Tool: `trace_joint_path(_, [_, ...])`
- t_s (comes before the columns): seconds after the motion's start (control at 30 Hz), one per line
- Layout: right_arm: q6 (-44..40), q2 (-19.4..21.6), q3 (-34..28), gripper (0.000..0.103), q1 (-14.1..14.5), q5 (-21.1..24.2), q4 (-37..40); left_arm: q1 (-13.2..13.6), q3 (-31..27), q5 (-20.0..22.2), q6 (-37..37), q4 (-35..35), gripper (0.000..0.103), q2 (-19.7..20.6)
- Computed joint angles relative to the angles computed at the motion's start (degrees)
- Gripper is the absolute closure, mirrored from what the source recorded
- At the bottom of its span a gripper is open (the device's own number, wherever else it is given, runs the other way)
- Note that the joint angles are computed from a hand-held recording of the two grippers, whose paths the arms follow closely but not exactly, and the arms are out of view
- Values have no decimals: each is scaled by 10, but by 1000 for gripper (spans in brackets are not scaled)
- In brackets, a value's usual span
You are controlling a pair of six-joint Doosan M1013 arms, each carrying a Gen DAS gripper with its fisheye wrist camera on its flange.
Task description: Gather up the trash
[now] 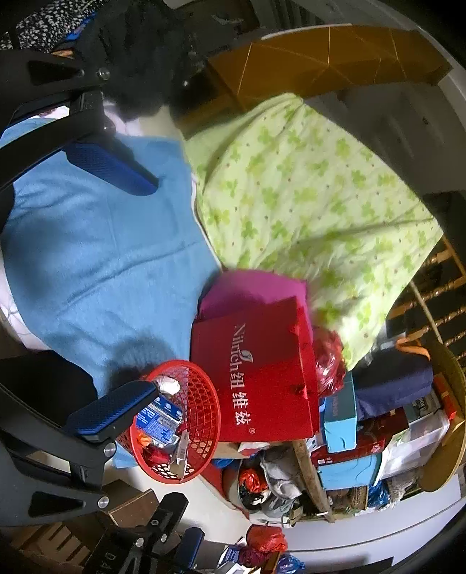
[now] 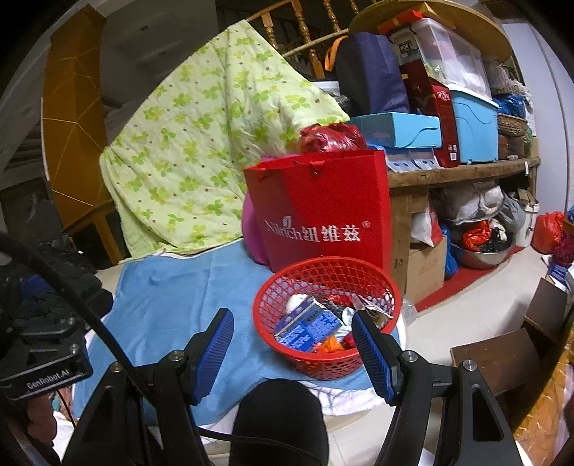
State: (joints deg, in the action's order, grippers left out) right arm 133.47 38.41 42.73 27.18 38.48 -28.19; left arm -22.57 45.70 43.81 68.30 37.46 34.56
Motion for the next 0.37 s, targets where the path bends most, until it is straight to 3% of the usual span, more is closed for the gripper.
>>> trace_joint_path(0.2, [43, 20, -29, 31, 0, 11, -77, 10, -60, 12, 66, -69, 1, 40])
trace_joint_path(0.37, [3, 69, -119, 31, 3, 13, -78, 41, -129, 35, 87, -159, 1, 78])
